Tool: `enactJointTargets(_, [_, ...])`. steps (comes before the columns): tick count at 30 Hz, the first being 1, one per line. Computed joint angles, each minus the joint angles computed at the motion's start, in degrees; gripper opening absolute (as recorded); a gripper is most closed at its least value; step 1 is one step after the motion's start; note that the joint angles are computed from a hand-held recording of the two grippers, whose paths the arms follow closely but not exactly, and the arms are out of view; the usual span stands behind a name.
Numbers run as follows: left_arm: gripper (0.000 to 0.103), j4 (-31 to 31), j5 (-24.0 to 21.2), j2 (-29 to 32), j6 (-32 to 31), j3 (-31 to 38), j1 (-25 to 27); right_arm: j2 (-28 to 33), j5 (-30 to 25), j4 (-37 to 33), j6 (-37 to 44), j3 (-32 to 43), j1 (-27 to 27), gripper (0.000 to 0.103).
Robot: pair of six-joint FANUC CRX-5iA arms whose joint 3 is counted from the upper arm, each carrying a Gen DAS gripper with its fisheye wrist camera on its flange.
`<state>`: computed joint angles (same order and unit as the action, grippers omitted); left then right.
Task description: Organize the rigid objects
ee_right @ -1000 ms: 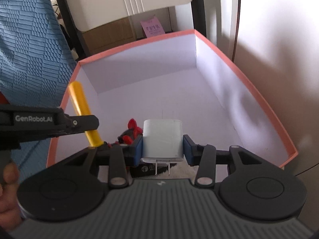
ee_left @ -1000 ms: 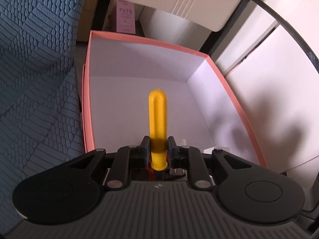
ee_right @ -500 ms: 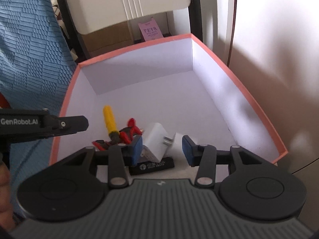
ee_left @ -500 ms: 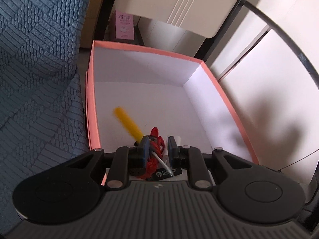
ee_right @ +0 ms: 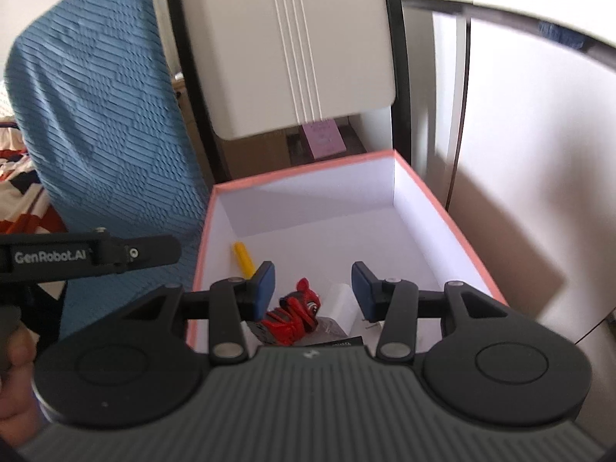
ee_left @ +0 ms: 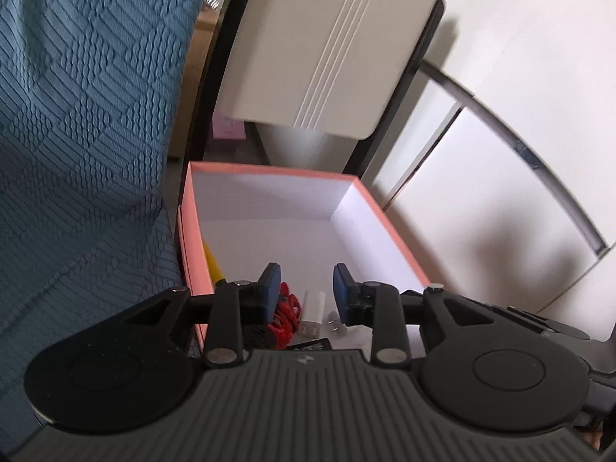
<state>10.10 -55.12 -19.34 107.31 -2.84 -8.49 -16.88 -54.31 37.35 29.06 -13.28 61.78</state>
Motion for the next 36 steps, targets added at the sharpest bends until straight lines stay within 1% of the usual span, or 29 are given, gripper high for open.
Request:
enactJointTargets(6, [0.038, -0.89, -1.69, -4.18, 0.06, 0.20, -0.10, -2.20, -3.51, 4.87, -3.85, -0.49, 4.54, 0.047])
enactJointTargets(10, [0.038, -0.73, -3.51, -6.75, -0.20, 0.36, 0.05, -3.63, -5.89, 7.45, -5.40, -0.53, 7.56, 0.047])
enactJointTargets(16, [0.039, -2.07, -6.65, -9.55, 0.38, 1.51, 0.21, -5.07, -9.43, 10.21, -6.57, -0.35, 11.65, 0.047])
enactJointTargets(19, [0.044, -2.86, -8.02, -11.03, 0.86, 1.63, 0.10, -5.77, -10.95, 11.48, -7.32, -0.44, 13.54, 0.047])
enactJointTargets(24, [0.047, -3.24, -9.62, -13.36, 1.26, 1.06, 0.17, -6.96, -13.88, 13.53, -9.18, -1.16, 16.98, 0.047])
enactJointTargets(26, [0.052, -3.71, -10.14, -14.26, 1.72, 0.83, 0.06, -7.41, -15.04, 14.16, -9.85, -1.59, 18.25, 0.047])
enactJointTargets(31, [0.060, -5.34, -11.47, -15.78, 2.02, 0.29, -0.70, -8.70, -17.28, 15.61, -11.32, -3.02, 21.47, 0.047])
enactJointTargets(36, [0.066, -7.30, -12.14, -16.61, 3.00, -0.12, -1.91, -9.36, -18.46, 15.48, -12.31, -3.41, 23.38, 0.048])
